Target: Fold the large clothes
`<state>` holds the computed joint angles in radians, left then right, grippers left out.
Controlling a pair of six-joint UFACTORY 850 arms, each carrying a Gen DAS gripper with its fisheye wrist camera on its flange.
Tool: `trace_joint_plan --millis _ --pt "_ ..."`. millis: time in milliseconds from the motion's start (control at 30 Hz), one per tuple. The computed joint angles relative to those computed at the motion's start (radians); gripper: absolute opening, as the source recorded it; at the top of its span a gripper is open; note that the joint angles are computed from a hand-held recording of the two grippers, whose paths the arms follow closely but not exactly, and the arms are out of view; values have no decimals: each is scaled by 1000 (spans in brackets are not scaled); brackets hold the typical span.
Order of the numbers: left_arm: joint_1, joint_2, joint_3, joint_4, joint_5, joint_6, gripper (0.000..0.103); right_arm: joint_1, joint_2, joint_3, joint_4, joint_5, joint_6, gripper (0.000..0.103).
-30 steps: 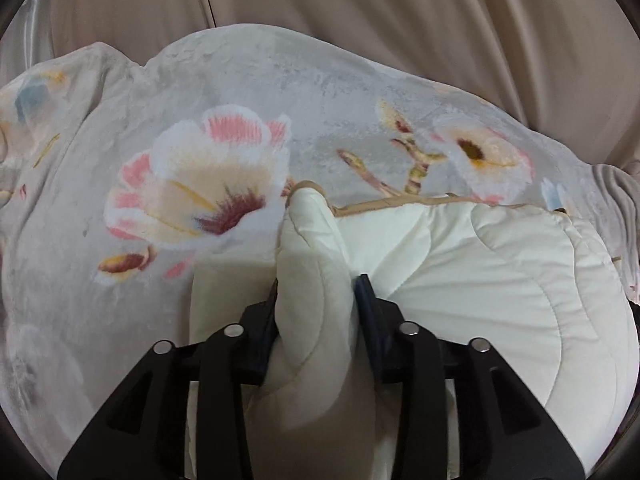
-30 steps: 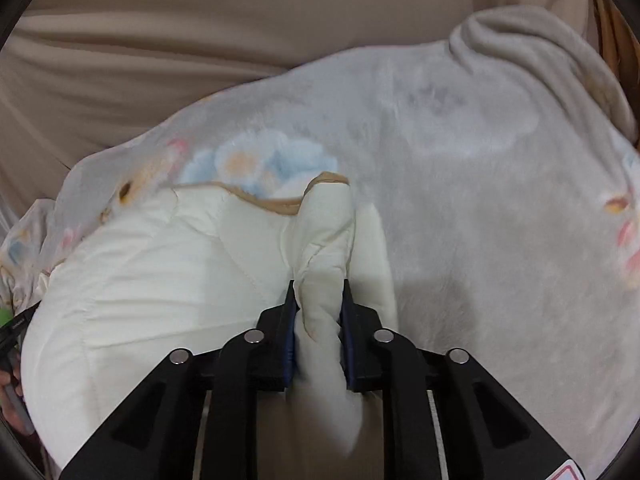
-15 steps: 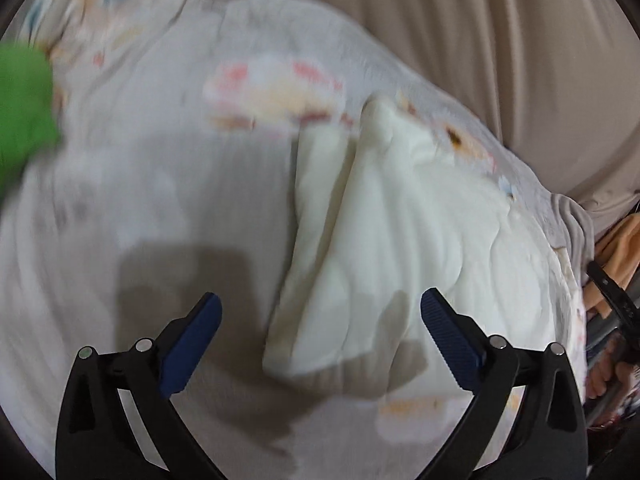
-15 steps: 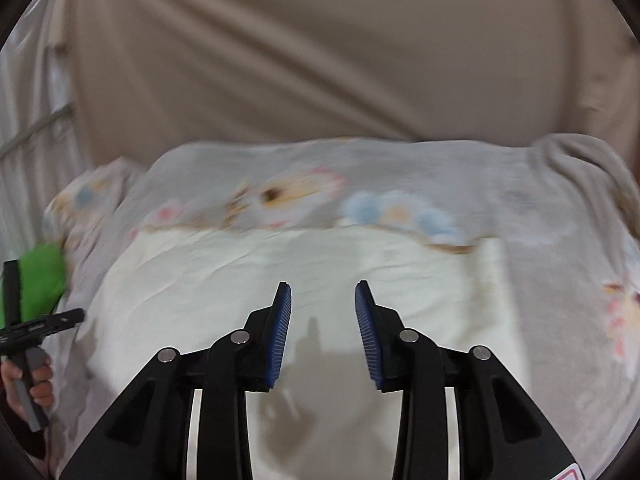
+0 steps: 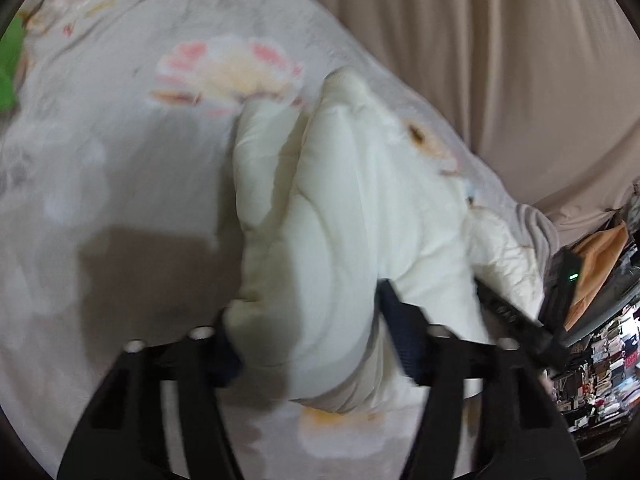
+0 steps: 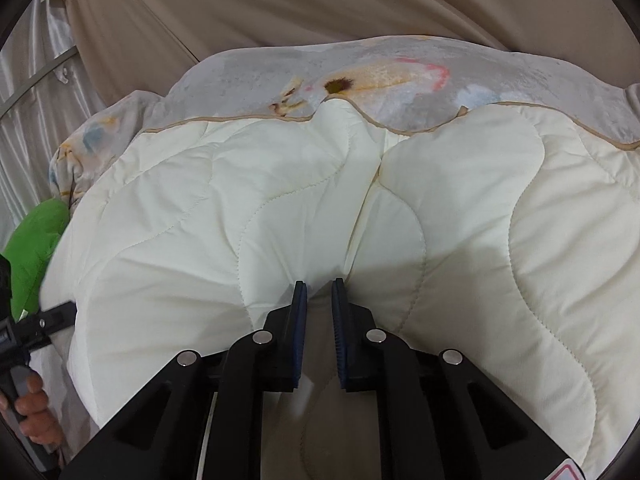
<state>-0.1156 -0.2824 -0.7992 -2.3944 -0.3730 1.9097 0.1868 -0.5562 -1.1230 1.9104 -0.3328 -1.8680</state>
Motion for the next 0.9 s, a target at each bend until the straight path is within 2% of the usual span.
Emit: trace_joint_plan --millis 67,167,233,367,467,567,633,733,833,900 --pt "-35 58 12 -120 -5 132 35 -3 -3 -2 7 -14 -18 10" --pt "-94 127 8 -186 -6 239 33 -9 21 17 -6 -32 -4 10" --pt "-138 162 4 -262 8 348 32 -47 73 66 -67 -110 76 11" --pt "-233 184 -33 -423 50 576 32 -107 213 215 -85 -177 36 11" --pt "-280 181 -52 -467 62 660 31 -125 249 286 -193 -202 92 11" --pt "-330 146 -100 -377 85 611 31 -119 208 307 -163 -212 71 11" --pt "-380 105 -147 -375 112 639 31 -131 180 313 -109 -273 34 11" --pt "-443 38 -225 -356 160 654 30 -165 185 323 -156 -339 111 11" --pt "-483 -37 -298 -338 203 650 30 -242 208 373 -202 -453 202 11" --pt "-510 -105 -361 -364 242 684 30 -307 247 446 -175 -477 172 11"
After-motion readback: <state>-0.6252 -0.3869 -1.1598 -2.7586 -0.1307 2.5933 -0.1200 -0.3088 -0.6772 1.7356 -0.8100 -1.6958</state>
